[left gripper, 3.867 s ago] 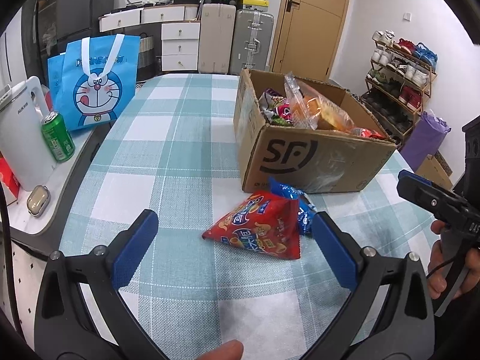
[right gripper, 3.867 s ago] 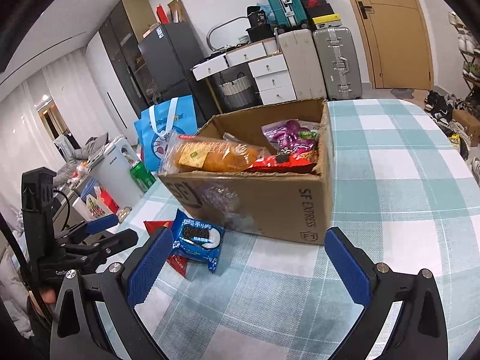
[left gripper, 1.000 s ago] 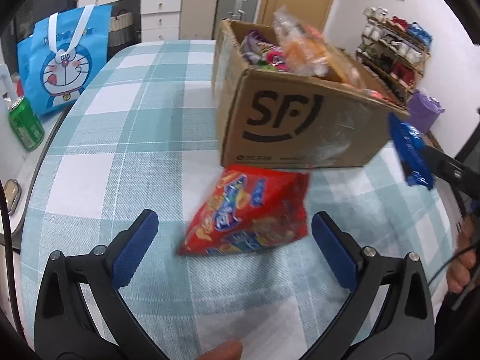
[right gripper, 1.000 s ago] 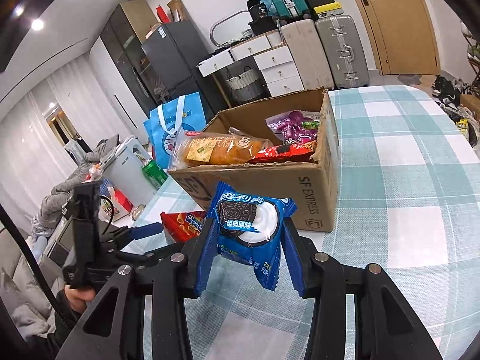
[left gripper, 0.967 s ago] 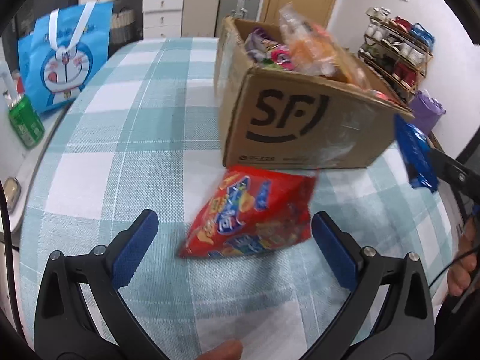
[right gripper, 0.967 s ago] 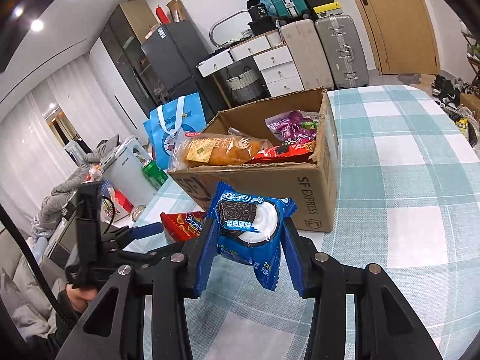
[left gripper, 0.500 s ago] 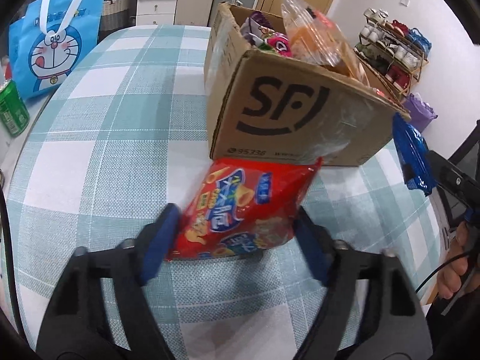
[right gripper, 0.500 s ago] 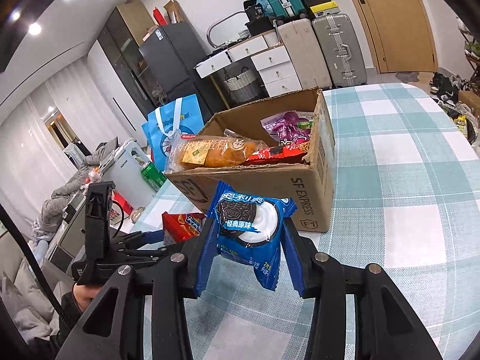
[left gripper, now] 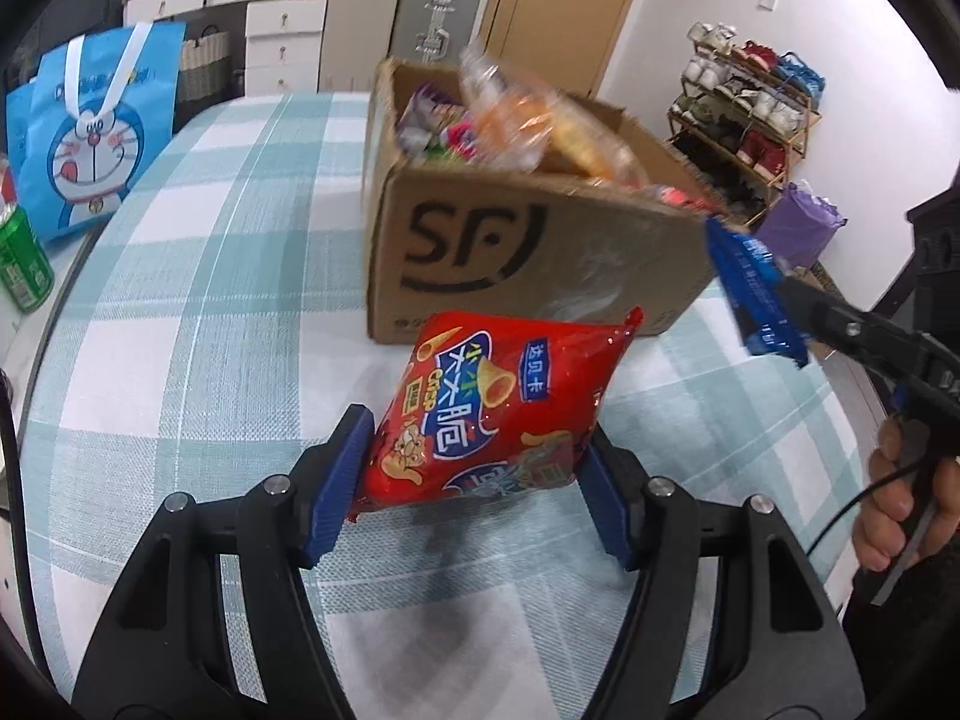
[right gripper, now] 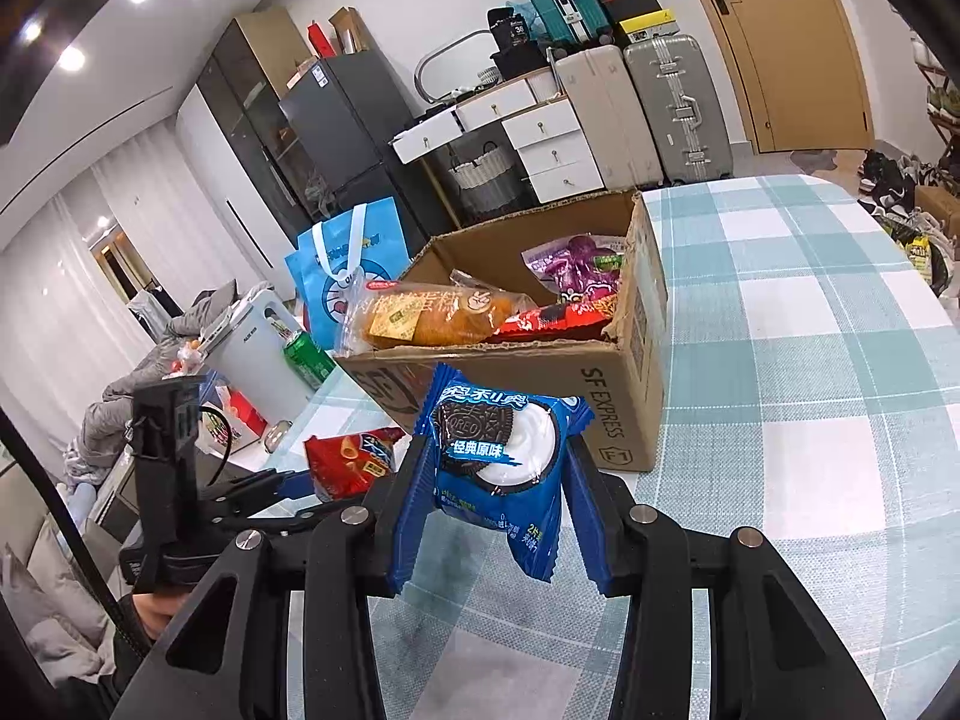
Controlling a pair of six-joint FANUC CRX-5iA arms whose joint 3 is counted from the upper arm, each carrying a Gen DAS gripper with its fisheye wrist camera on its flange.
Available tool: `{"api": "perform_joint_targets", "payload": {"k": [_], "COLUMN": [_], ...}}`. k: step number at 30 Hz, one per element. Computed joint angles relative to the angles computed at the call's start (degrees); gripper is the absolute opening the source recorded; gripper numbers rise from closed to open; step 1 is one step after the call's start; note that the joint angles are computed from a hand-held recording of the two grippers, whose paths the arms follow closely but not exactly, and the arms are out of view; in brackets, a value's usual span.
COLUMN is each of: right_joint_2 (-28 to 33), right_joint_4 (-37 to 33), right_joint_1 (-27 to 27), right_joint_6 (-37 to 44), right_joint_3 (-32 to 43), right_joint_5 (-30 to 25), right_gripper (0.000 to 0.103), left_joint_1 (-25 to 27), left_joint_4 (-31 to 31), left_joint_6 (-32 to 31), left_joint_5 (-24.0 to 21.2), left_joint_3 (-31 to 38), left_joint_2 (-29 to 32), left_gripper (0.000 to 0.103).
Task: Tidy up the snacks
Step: 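Grasp the red chip bag with the left tool while the right tool holds the Oreos, then carry both packs into the cardboard box and open both tools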
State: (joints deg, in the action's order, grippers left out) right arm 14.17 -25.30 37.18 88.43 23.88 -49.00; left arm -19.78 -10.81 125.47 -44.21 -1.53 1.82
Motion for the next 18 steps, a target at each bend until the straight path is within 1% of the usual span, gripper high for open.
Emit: {"api": "perform_joint_targets", "payload": {"k": [7, 14, 18], "right_joint_2": [-1.2, -2.2, -2.3], "right_joint_4": [-0.5, -0.7, -0.7], "right_joint_1": [0.1, 0.3, 0.4], "right_joint_6": [1.0, 2.1, 2.2], "right_joint_3": [-0.8, -1.2, -0.7], "right_joint_5": [1.3, 2.4, 2.7], "right_gripper": [0.043, 0.043, 0.043], "left_joint_1": [-2.5, -3.0, -2.6], "left_joint_4": [-4.2, -6.1, -6.0], "left_joint_6": [3.1, 4.7, 4.4], "left_joint_5": [-0.9, -2.1, -2.4], "left_joint_3": [1.5, 3.7, 4.9], "left_joint_2": [-2.7, -4.0, -4.0], "left_gripper": [0.064, 0.064, 0.064]}}
